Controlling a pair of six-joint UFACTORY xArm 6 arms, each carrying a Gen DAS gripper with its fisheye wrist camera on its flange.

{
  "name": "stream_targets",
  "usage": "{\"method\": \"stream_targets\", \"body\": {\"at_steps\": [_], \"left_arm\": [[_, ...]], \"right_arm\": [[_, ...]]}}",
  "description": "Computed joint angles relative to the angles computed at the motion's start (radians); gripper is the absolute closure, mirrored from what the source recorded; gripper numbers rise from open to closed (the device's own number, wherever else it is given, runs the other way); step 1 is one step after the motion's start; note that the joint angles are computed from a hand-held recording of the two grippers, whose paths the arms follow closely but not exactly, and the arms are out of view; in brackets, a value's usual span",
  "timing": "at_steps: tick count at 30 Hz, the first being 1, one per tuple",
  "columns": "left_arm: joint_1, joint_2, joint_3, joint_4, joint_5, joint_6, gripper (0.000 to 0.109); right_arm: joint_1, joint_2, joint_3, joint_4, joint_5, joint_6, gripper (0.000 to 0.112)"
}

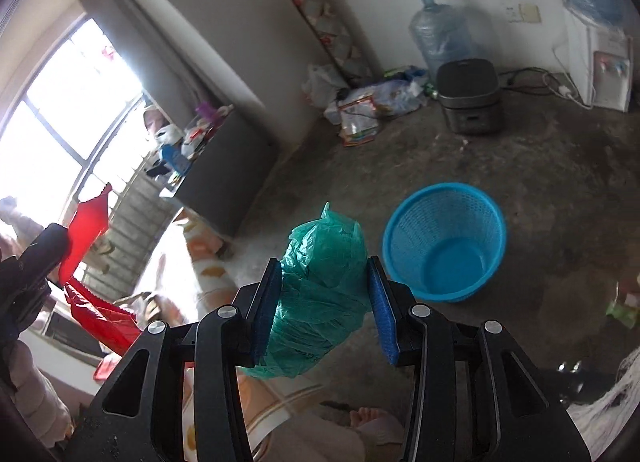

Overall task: Collect trash
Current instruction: 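Lift both bags and carry them over the blue basket with both tools, then open both tools to drop the bags into the blue basket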

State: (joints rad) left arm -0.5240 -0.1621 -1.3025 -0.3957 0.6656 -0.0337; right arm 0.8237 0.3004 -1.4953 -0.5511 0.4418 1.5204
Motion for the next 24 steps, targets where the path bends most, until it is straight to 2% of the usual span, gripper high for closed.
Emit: {"method": "stream_targets", "body": {"at_steps": [6,10,12,13,14,16,18,20,24], "left_arm": [[-0.021,0.478,-0.421,0.108,0.069,-0.047,0.109],[-0.028,0.708,-0.650,0.148,0.104,-0.071,0.109],[-0.028,0.811,-0.770,0.146,0.139,-0.066,0.097],[-0.024,0.861,-0.837,0.149,0.170,-0.073,0.079],[-0.025,0.897,-0.882,0.170,0.184,-0.096,0.063],[-0.032,0.911,-0.886,0.218,0.170,-0.140,0.062],[-0.029,0.897,-0.852,0.209,0.154,-0.140,0.060],[-0.028,0.857,-0.789,0.212,0.117,-0.138,0.054],[-0.028,0.736,-0.626,0.234,0.003,-0.125,0.048]], "right_arm": [[-0.106,0.157,-0.062,0.108,0.000,0.002,0.071],[-0.162,0.270,-0.131,0.192,0.001,-0.065,0.070],[-0.187,0.310,-0.141,0.250,-0.028,-0.120,0.062],[-0.194,0.327,-0.152,0.279,-0.015,-0.151,0.054],[-0.198,0.353,-0.177,0.297,0.009,-0.169,0.052],[-0.199,0.365,-0.186,0.321,0.041,-0.188,0.051],[-0.196,0.353,-0.165,0.293,0.036,-0.149,0.051],[-0.193,0.332,-0.134,0.224,0.009,-0.079,0.051],[-0.176,0.295,-0.134,0.045,0.036,0.050,0.051]]}}
